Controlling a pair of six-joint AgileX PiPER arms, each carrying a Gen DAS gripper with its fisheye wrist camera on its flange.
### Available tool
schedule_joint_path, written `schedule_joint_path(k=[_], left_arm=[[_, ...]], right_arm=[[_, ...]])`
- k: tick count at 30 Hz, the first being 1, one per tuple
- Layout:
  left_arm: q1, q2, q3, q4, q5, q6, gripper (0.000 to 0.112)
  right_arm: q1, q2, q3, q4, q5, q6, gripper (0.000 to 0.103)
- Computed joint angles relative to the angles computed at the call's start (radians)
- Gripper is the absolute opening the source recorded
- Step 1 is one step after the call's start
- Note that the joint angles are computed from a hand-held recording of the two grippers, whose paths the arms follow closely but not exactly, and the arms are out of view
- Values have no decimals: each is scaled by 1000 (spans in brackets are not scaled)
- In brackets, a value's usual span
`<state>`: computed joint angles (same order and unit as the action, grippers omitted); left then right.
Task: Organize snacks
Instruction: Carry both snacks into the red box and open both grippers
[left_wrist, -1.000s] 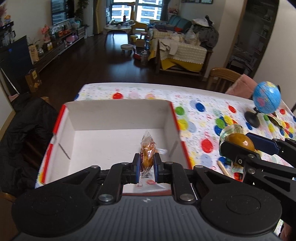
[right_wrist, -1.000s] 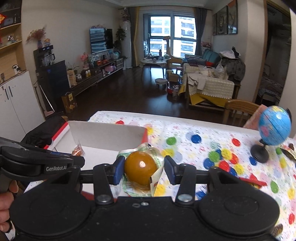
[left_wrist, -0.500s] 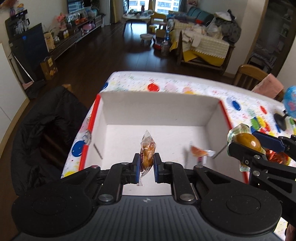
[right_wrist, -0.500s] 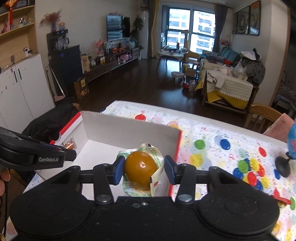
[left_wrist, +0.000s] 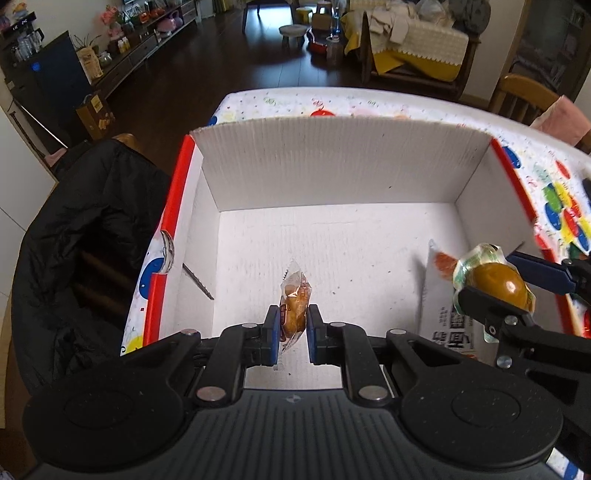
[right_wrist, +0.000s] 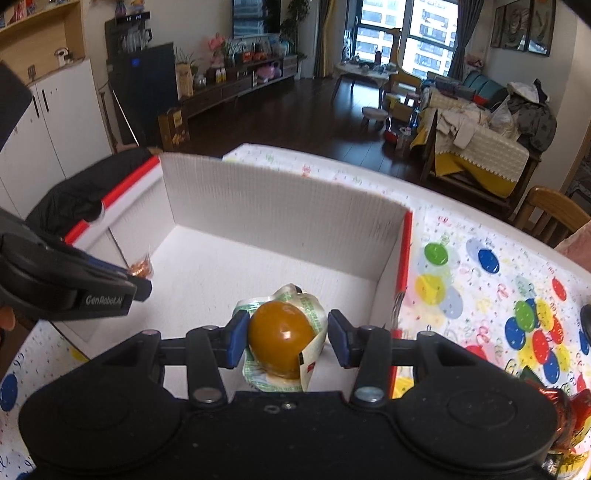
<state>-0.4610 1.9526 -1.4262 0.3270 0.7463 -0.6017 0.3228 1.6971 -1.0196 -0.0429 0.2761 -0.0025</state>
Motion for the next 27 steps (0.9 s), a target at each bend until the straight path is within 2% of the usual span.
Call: schedule_joint_path(k=[6,14,17,19,25,27], left_arm=[[1,33,-22,-20,20,12,14],[-1,62,-31,-6,21,-2,14],[1,57,-22,-9,15,-5,17],[4,51,-16,-12,15,-10,29],[1,-3,31,-6,-10,-34,43],[-3,-24,47,-6,-16,-37,50]], right_arm=[[-13,29,-1,50,0,-39,44],[-5,35,10,14,-5,3,46],[-2,31,14,15,-7,7,46],[-2,22,23,19,-13,0,48],[-11,-20,50,53,-21,-29,54],[-14,-42,66,70,-28,-43,60]])
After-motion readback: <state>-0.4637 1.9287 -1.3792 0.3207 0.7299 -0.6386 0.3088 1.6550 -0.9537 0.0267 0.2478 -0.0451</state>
